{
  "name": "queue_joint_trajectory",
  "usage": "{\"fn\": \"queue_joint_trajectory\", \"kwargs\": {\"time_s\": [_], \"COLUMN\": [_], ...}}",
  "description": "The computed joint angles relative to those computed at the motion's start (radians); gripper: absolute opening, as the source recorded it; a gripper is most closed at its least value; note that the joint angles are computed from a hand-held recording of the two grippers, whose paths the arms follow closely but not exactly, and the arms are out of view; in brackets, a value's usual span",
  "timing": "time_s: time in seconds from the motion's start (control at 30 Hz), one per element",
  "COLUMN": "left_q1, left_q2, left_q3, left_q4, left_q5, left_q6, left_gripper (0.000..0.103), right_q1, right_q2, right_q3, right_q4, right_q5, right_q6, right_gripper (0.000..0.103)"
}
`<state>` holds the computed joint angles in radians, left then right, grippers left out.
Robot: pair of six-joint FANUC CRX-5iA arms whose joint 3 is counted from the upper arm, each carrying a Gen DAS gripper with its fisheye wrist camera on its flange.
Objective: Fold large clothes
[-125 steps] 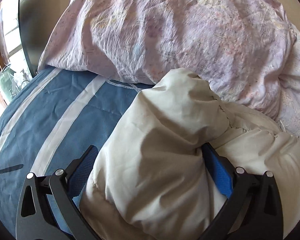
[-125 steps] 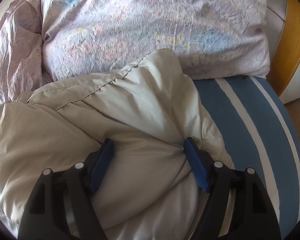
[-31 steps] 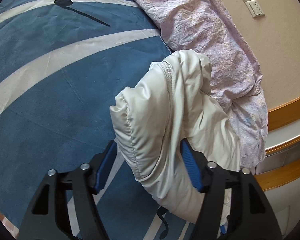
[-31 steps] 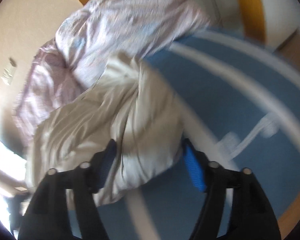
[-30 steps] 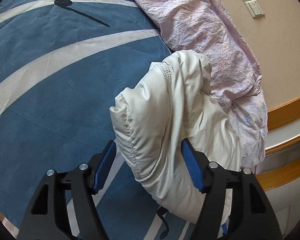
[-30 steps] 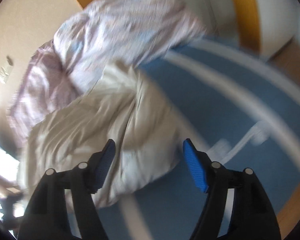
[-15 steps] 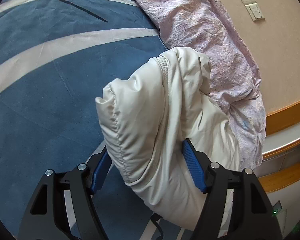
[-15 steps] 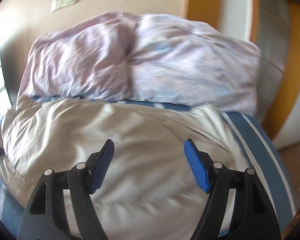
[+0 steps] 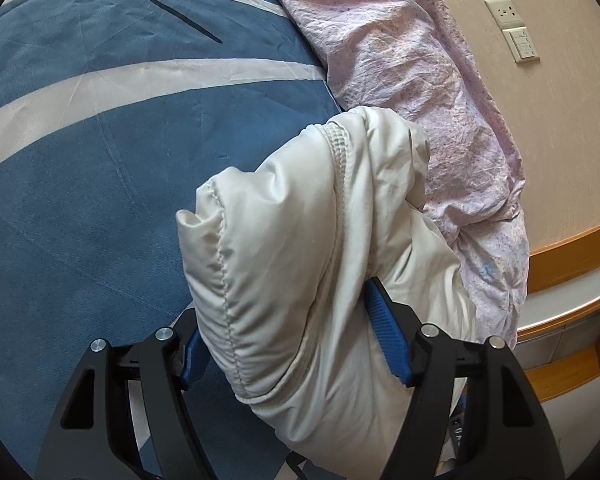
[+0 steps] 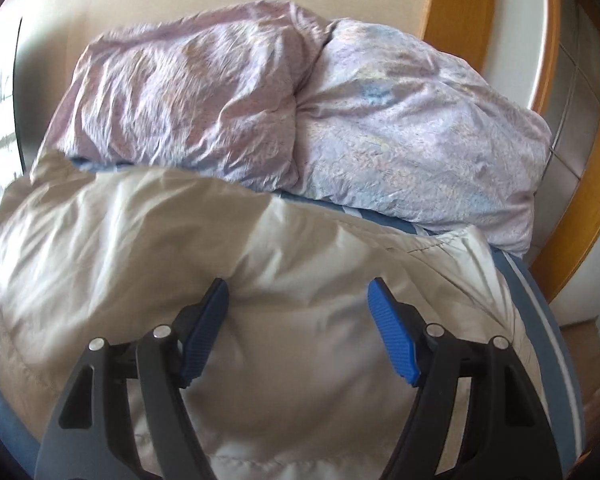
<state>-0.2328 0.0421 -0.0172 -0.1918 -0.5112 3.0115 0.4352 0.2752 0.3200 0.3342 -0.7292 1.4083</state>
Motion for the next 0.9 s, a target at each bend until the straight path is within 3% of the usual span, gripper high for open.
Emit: {"fn": "queue_joint_trajectory", "kwargs": {"time_s": [0.1, 0.27, 0.6, 0.9], "left_q1": [-0.002, -0.013, -0.045, -0.083], "left_q2": [0.005, 0.025, 0.042, 0.052], "left_q3": [0.005, 0.038, 0.131, 0.2], "left_q4": [-0.009, -0.038, -0.133, -0.212], "left_q5": [0.01, -0.008, -0.061, -0.069], "left_q6": [0.017, 0.061, 0.056, 0.023], "left_gripper": [0.069, 0.069, 0.052, 0.048], "right_q1": [0.003, 0.013, 0.027, 0.03], "right_q2": [0.051, 0.073, 0.079, 0.074], "right_q3": [0.058, 0.072, 0.034, 0.002], "right_q4": [-0.023, -0.004, 0.056, 0.096], "right_q5": [-0.075, -0.105, -0.076, -0.046], "right_q6": [0.04, 0.068, 0.062, 0.042], "right_gripper": [0.073, 0.075, 0.075, 0.075]}}
